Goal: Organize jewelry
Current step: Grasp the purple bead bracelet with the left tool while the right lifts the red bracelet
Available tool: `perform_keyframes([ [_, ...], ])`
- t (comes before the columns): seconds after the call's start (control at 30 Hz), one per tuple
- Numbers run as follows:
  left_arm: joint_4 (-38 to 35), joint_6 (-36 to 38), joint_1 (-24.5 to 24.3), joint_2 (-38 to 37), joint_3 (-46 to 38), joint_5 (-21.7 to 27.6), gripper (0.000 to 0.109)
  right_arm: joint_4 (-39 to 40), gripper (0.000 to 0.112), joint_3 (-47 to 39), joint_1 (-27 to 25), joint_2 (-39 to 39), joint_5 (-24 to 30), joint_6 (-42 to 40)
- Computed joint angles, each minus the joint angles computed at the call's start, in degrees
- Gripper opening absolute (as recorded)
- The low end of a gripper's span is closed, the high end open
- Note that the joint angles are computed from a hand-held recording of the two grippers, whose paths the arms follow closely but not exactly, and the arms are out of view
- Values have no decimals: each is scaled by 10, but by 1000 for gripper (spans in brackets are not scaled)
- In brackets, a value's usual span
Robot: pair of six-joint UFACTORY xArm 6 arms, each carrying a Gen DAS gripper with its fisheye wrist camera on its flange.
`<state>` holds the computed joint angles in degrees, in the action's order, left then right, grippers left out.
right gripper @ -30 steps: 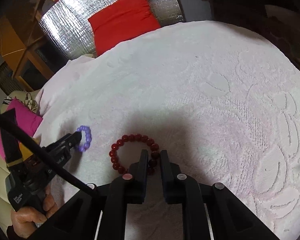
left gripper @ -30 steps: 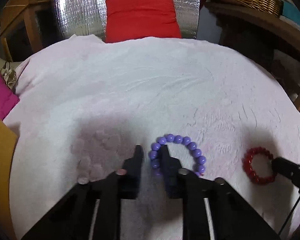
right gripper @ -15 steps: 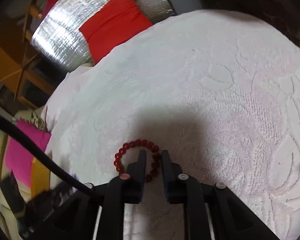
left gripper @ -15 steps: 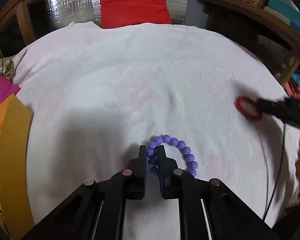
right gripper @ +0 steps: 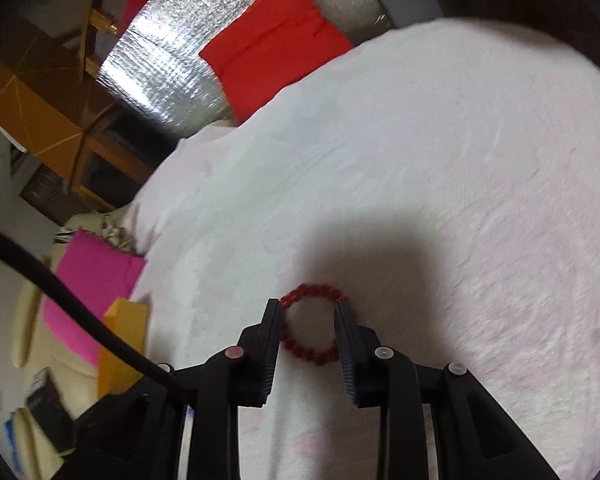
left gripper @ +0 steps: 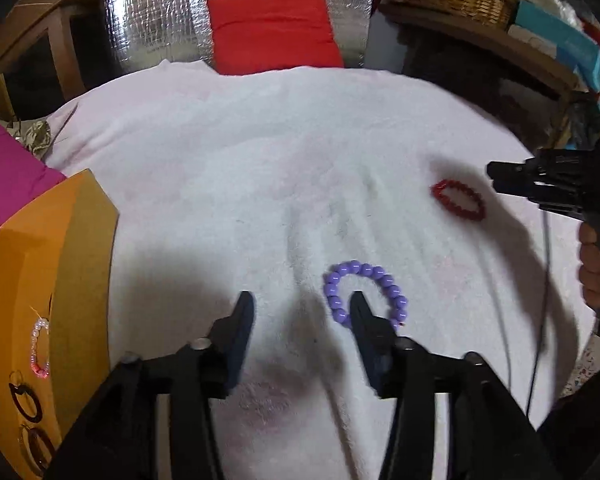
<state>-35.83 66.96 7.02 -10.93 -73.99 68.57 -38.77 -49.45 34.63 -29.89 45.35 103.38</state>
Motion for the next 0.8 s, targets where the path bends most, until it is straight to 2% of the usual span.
perform_keyframes([
  [0.03,-5,4,1,-4,1,6,63,-4,30,-14,8,7,43,-5],
  [0.1,-14,17,4,-12,6,19,67,-4,30,-28,13,16,85,-19],
  [0.13,-15,20,1,-14,9,21,68,0,31,-31,10,19,88,-27],
  [0.17,-12,21,-3,-18,14,20,71,6,39,-29,7,20,83,-34],
  [0.2,-6,20,-10,-22,21,12,74,15,53,-29,4,25,71,-45],
  [0.23,3,16,-19,-26,29,1,74,20,57,-35,5,34,69,-53],
  [0.37,39,-7,-46,-31,54,-41,74,40,59,-79,11,89,74,-127],
  [0.43,46,-19,-50,-26,56,-46,74,42,59,-89,20,103,88,-145],
  [0.5,46,-32,-50,-14,48,-38,74,29,66,-118,30,132,122,-168],
  [0.6,35,-58,-43,12,24,-9,74,13,68,-152,43,167,164,-196],
  [0.63,31,-65,-41,18,18,-5,74,3,68,-164,50,179,184,-206],
  [0.7,21,-76,-39,26,13,-4,74,-16,49,-174,66,185,223,-208],
  [0.73,17,-80,-37,29,9,-1,74,-23,45,-174,70,185,234,-205],
  [0.77,12,-83,-35,31,7,0,69,-26,35,-167,71,177,236,-200],
  [0.8,7,-83,-34,29,8,0,56,-30,25,-161,70,170,240,-190],
])
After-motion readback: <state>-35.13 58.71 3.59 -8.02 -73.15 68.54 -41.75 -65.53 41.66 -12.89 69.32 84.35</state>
